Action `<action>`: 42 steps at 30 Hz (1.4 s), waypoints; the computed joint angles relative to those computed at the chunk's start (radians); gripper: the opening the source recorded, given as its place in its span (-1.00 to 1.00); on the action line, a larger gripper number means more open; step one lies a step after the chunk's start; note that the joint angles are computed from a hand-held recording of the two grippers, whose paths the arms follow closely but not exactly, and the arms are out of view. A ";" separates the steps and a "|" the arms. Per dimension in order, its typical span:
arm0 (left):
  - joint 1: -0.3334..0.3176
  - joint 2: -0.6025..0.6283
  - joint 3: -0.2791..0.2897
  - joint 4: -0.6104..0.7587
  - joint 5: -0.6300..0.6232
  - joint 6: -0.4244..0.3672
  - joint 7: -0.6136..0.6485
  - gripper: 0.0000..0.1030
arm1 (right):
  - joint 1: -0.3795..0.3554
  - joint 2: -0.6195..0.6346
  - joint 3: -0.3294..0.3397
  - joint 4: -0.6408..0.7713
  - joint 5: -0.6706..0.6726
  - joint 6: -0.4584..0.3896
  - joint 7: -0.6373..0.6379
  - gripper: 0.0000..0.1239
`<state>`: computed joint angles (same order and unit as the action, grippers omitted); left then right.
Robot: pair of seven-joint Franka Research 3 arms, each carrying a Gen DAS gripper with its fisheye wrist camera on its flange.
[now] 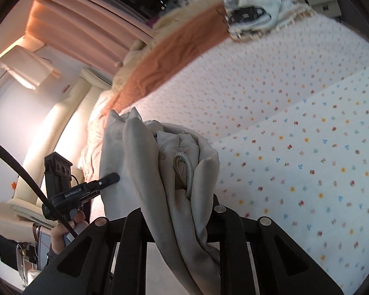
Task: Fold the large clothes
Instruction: 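Grasp the folded jacket's end with both grippers and lift it off the bed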
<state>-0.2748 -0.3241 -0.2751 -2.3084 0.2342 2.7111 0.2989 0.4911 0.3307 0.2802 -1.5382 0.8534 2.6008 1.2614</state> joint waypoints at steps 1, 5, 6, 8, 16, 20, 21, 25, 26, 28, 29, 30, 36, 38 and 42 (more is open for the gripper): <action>0.001 -0.020 -0.013 0.002 0.014 -0.010 -0.011 -0.59 | -0.007 -0.033 0.011 -0.039 0.031 0.021 -0.029 -0.79; -0.006 -0.080 -0.047 0.018 0.046 -0.053 -0.050 -0.60 | -0.022 -0.169 0.019 -0.191 0.172 0.064 -0.169 -0.79; -0.011 -0.093 -0.055 0.028 0.052 -0.068 -0.055 -0.61 | -0.019 -0.205 0.012 -0.228 0.208 0.069 -0.201 -0.79; -0.026 -0.109 -0.061 0.039 0.056 -0.074 -0.056 -0.61 | -0.007 -0.262 -0.009 -0.285 0.256 0.081 -0.247 -0.80; -0.049 -0.038 -0.129 0.192 0.111 -0.116 -0.098 -0.61 | 0.022 -0.490 -0.117 -0.485 0.401 0.067 -0.402 -0.80; -0.078 0.078 -0.155 0.327 0.148 -0.125 -0.117 -0.61 | 0.027 -0.609 -0.164 -0.582 0.398 0.077 -0.430 -0.80; -0.088 0.107 -0.159 0.361 0.159 -0.132 -0.125 -0.61 | 0.025 -0.630 -0.174 -0.598 0.383 0.080 -0.429 -0.80; -0.145 0.250 -0.153 0.512 0.197 -0.128 -0.116 -0.61 | 0.005 -0.734 -0.211 -0.671 0.297 0.090 -0.391 -0.80; -0.163 0.287 -0.149 0.549 0.205 -0.120 -0.115 -0.61 | 0.003 -0.758 -0.215 -0.689 0.277 0.099 -0.380 -0.80; -0.198 0.345 -0.138 0.612 0.220 -0.116 -0.107 -0.61 | -0.015 -0.801 -0.218 -0.717 0.209 0.123 -0.347 -0.80; -0.217 0.379 -0.132 0.651 0.224 -0.116 -0.099 -0.61 | -0.024 -0.820 -0.219 -0.727 0.172 0.128 -0.323 -0.80; -0.233 0.403 -0.124 0.679 0.225 -0.115 -0.091 -0.61 | -0.027 -0.835 -0.222 -0.735 0.143 0.134 -0.305 -0.80; -0.314 0.552 -0.084 0.853 0.186 -0.086 -0.013 -0.61 | -0.100 -0.911 -0.208 -0.761 -0.081 0.125 -0.109 -0.81; -0.322 0.582 -0.079 0.879 0.149 -0.062 0.026 -0.61 | -0.119 -0.928 -0.189 -0.765 -0.146 0.116 -0.036 -0.81; -0.329 0.650 -0.074 0.932 0.074 -0.026 0.104 -0.61 | -0.150 -0.925 -0.151 -0.745 -0.267 0.086 0.107 -0.81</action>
